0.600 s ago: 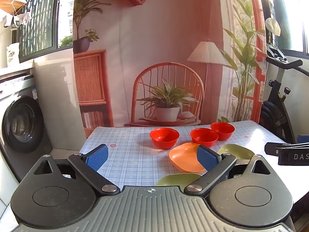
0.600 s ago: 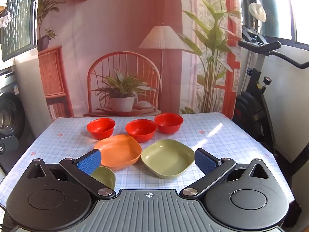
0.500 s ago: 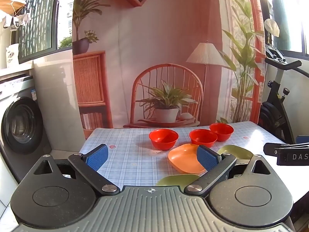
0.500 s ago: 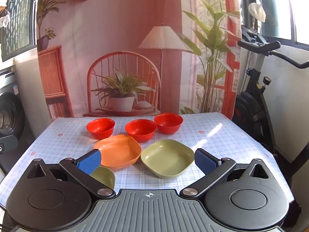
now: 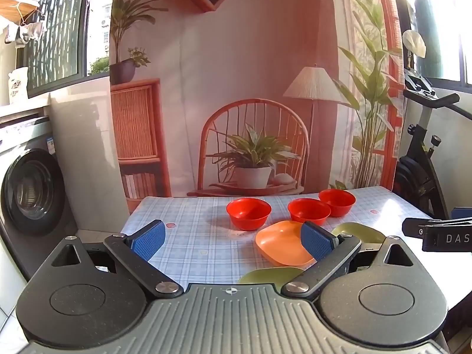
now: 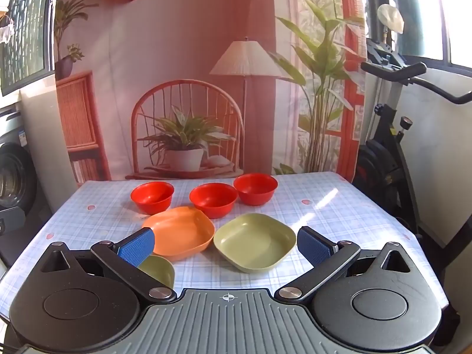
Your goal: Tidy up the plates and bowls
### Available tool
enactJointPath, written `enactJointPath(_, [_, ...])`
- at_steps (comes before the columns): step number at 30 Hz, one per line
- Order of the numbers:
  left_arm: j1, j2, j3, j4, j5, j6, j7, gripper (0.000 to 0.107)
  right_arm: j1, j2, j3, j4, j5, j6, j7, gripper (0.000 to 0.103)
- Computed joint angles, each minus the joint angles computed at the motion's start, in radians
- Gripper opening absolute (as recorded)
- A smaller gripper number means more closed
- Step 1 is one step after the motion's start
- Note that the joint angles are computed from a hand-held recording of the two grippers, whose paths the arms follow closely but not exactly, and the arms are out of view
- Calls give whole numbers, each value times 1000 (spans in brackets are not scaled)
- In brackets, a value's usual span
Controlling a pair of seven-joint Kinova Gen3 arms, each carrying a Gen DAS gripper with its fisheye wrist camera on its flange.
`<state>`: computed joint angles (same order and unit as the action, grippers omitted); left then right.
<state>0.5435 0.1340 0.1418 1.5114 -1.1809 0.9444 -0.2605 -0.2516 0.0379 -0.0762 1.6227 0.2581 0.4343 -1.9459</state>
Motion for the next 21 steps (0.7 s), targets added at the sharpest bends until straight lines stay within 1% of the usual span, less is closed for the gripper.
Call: enactJointPath(21, [-5,-5,4,11,-5,-6,8,99,1,0,1,-10,-6,8,9,103])
